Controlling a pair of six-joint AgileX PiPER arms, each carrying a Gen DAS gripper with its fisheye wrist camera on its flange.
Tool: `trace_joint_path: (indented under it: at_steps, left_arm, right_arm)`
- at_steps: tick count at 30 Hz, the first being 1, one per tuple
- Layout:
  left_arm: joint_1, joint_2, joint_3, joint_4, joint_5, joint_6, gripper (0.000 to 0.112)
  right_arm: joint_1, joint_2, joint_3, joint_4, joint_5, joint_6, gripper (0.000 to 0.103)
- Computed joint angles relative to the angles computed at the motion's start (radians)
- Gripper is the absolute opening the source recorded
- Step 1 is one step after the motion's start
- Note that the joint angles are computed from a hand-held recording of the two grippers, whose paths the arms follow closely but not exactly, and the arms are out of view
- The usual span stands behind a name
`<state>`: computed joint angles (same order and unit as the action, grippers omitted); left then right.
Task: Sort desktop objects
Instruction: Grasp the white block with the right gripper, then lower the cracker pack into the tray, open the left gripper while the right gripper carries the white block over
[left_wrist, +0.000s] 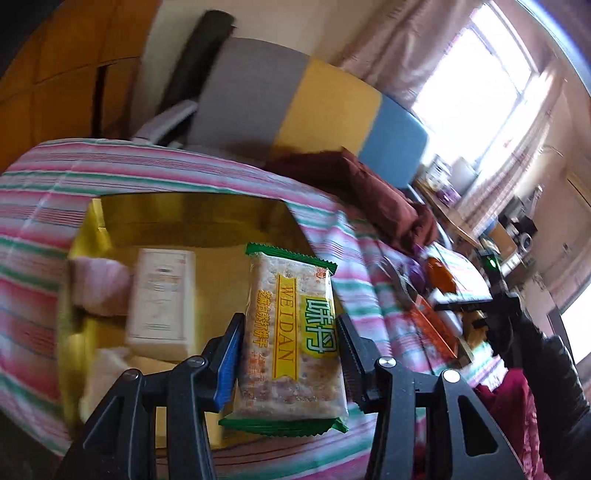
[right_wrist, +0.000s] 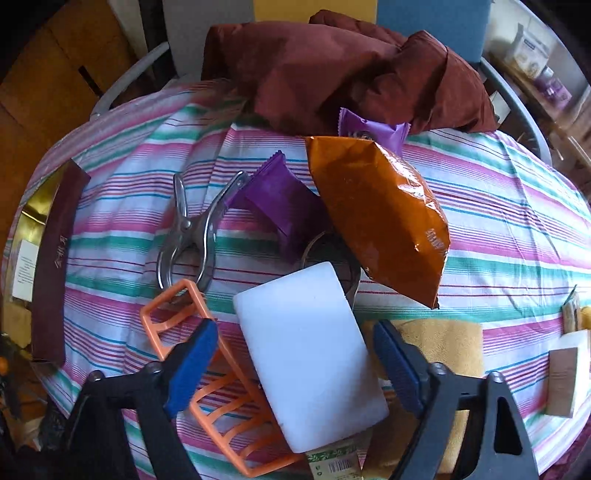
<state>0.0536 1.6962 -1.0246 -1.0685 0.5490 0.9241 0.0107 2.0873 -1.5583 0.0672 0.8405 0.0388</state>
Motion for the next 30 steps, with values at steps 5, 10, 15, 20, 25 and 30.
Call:
trace_joint_path:
  at_steps: [5, 10, 15, 20, 25, 30]
  left_arm:
    - [0.107, 0.016, -0.024, 0.012, 0.006, -0.016, 0.049]
    - [0.16, 0.059, -0.08, 0.074, -0.019, -0.058, 0.049]
    - [0.173, 0.121, -0.15, 0.133, -0.052, -0.107, 0.049]
    - [0.168, 0.217, -0.28, 0.258, -0.052, -0.208, 0.049]
    - [0.16, 0.297, -0.381, 0.35, -0.04, -0.293, 0.049]
    - [0.153, 0.364, -0.468, 0.429, -0.021, -0.363, 0.049]
  right_arm:
    - [0.015, -0.032, 0.056, -0.031, -0.035, 0.019, 0.064]
    - [0.017, -0.128, 0.147, -0.078, -0.115, 0.114, 0.063]
    - [0.039, -0.271, 0.209, -0.134, -0.197, 0.251, 0.063]
    - [0.157, -0.291, 0.123, -0.094, -0.214, 0.239, 0.063]
    - [0.306, -0.138, -0.111, 0.033, -0.168, 0.146, 0.064]
    - [0.413, 0.094, -0.441, 0.11, -0.049, 0.129, 0.064]
